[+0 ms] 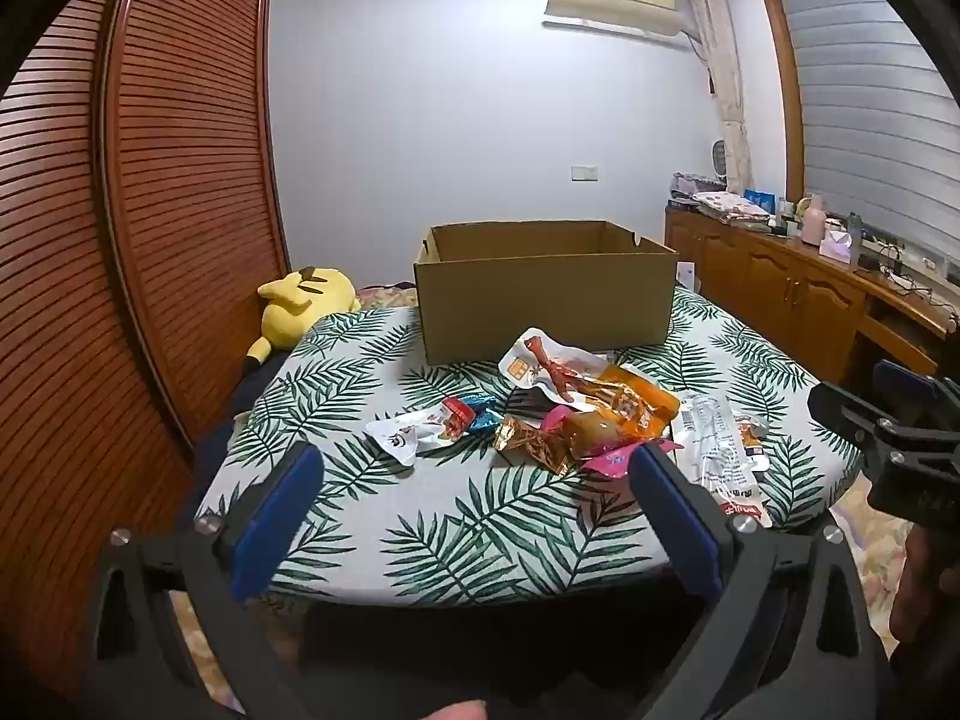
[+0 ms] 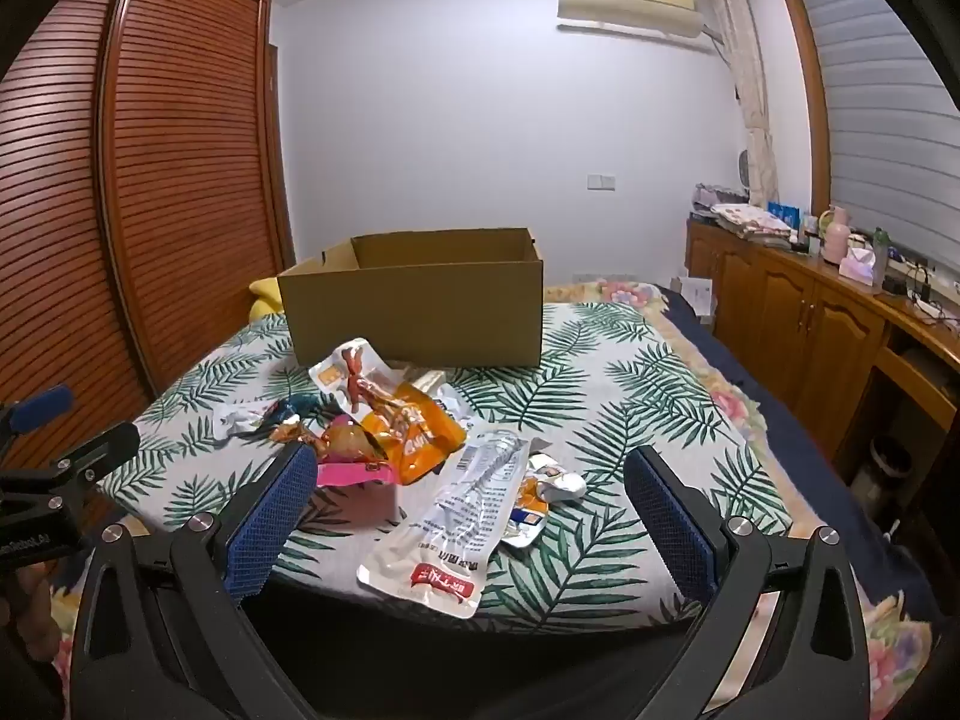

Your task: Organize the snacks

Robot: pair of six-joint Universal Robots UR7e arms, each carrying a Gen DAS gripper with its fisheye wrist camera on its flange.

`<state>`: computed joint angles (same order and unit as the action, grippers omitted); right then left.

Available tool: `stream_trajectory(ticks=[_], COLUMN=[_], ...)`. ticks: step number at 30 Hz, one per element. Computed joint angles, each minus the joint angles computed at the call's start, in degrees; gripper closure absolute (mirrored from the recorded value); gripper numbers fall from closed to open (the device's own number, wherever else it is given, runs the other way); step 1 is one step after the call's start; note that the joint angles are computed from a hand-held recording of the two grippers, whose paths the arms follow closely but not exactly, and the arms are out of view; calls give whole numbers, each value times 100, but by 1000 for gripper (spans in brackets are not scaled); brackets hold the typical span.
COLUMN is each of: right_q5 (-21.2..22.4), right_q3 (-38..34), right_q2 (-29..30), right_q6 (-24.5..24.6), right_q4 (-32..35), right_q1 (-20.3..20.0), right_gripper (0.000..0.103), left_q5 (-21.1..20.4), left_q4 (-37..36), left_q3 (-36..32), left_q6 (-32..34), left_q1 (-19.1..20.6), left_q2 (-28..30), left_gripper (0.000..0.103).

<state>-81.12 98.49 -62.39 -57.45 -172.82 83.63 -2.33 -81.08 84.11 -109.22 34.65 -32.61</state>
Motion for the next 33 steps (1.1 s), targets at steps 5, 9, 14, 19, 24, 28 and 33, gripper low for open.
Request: stream_trajectory(ticks=[5, 9, 14, 19, 24, 28, 33], right_q5=[-11, -22, -14, -14, -8, -13, -16], right_q3=[9, 48, 23, 3, 7, 7, -1], right_q2=[-8, -14, -4, 5, 2, 3, 10], right_q6=[-2, -25, -21, -27, -33, -29, -27], right_q4=[-2, -60, -44, -32, -28, -32, -35], right_q1=[2, 15, 5, 0, -4, -4, -4], right_gripper=[0, 0, 0, 0, 0, 0, 0], left_q5=[-14, -7, -3, -3, -1, -1, 6], left_q4=[935, 1996, 2305, 2368, 2550, 2722, 2781], left_q3=[-239, -545, -588, -651, -715, -761, -777], left_q6=[-708, -1581, -1847, -1816, -1958, -2102, -2145], left_q1=[-3, -5, -30, -43, -47, -54, -62], left_q2=[45, 133, 137, 149, 172, 183, 184], left_gripper=[1, 1, 1, 1, 1, 1, 1])
